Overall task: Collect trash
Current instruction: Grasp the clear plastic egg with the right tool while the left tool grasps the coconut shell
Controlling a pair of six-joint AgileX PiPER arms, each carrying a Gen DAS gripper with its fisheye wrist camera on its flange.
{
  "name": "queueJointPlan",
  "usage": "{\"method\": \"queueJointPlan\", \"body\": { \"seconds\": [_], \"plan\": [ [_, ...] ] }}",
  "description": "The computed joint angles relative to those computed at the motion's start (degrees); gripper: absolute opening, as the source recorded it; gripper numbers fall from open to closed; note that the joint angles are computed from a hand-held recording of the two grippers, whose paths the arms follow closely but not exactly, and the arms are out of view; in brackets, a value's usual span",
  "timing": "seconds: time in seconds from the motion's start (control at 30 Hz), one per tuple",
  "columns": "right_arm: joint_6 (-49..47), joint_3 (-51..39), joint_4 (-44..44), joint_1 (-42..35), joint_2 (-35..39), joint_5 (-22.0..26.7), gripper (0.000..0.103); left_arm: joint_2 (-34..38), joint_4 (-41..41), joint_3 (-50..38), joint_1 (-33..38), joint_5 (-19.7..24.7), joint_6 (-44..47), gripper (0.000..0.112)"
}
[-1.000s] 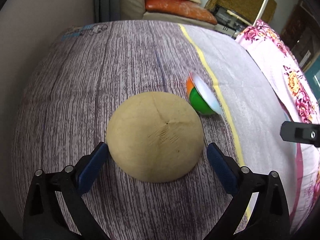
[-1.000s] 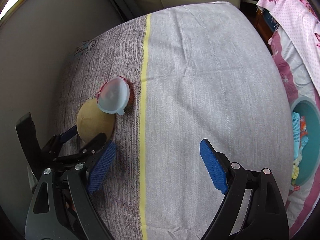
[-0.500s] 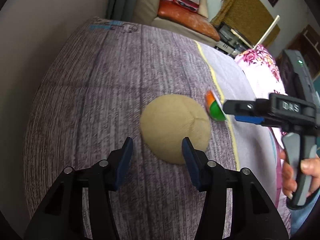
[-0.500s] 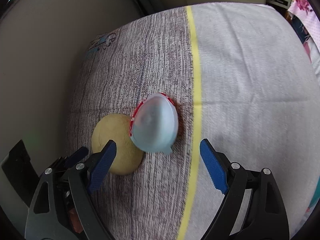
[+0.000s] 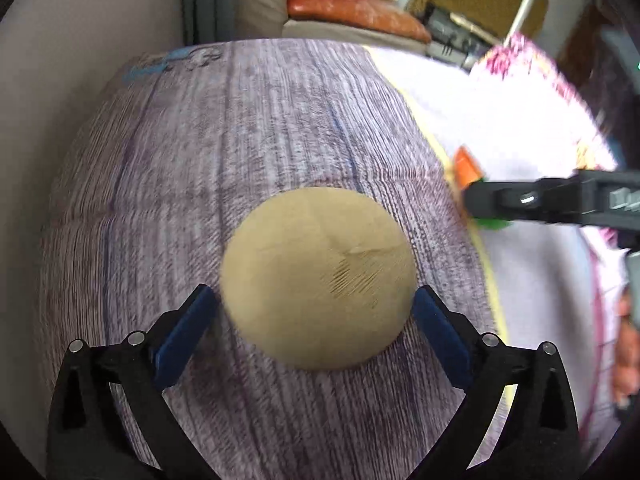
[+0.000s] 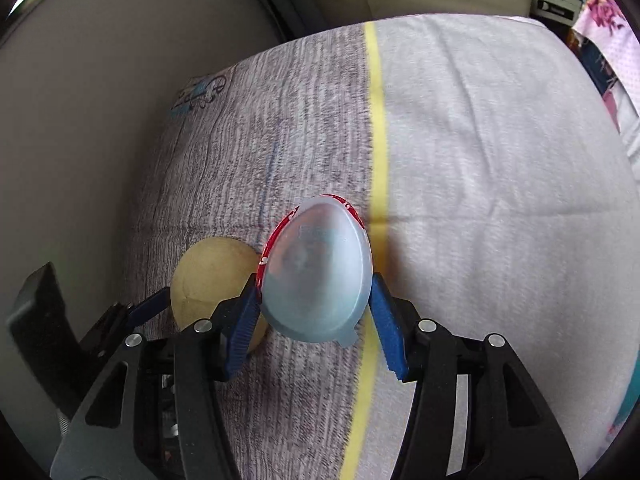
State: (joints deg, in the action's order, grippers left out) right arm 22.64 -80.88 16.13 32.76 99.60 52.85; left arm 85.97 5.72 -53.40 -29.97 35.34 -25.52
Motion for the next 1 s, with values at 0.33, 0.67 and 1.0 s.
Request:
{"method": "queueJointPlan", "body": {
  "seconds": [0.33,0.67,1.0],
  "plan": [
    [-3.6,12.5,2.4,-5.5,-12.5,-2.7,0.052,-3.9,-8.5,0.6,-1.0,0.1,3.6,0.099],
    [-7.6,22.9,5.5,-14.7,-25.1,-1.6,0.052,-2.3,-12.1,-6.9,-8.5,2.5,0.8,0.098],
    [-16.2,29.1,11.0,-26.3,-31.4,1.8,0.052,5.2,-8.9,-15.4,-8.4,2.8,-4.9,0.098]
  ]
}}
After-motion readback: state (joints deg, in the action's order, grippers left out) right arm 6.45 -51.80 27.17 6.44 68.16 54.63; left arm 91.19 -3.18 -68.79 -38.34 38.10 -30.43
